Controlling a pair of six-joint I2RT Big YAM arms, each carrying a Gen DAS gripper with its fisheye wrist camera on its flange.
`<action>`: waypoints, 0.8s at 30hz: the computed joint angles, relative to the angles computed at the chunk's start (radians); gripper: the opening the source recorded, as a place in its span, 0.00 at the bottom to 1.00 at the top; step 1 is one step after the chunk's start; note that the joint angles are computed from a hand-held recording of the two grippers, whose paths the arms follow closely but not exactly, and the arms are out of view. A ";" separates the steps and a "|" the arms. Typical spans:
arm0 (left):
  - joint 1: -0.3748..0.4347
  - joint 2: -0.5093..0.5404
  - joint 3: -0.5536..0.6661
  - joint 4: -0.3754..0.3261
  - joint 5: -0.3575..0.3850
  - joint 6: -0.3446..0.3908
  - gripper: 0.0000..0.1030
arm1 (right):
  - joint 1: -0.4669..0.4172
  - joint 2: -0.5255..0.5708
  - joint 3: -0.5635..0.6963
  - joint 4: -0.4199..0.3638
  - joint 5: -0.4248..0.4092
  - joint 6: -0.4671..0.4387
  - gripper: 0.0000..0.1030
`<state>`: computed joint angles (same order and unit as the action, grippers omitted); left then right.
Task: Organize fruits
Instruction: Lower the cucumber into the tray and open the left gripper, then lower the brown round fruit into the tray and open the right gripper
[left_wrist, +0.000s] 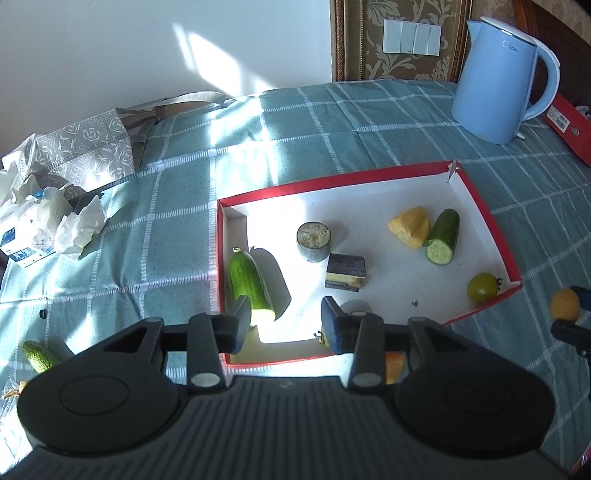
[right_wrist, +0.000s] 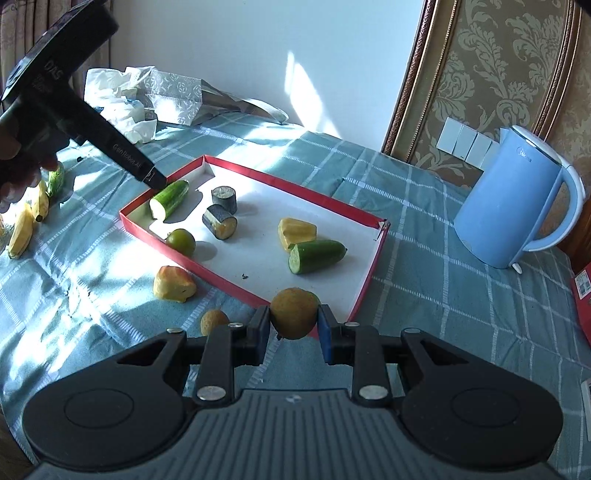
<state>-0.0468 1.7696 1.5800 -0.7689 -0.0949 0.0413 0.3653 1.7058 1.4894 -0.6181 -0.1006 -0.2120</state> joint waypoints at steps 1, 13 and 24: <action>-0.002 -0.016 -0.025 0.008 -0.006 -0.004 0.52 | -0.001 0.024 0.026 0.000 -0.010 0.012 0.26; -0.022 -0.134 -0.197 0.031 -0.042 -0.018 0.81 | 0.025 0.296 0.303 -0.058 -0.046 0.084 0.26; 0.009 -0.143 -0.202 0.018 -0.055 -0.041 0.83 | 0.033 0.345 0.353 -0.101 -0.033 0.112 0.27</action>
<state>-0.0375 1.6261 1.3782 -0.7507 -0.1497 0.0004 0.3981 2.0505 1.8425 -0.7188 -0.1335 -0.1004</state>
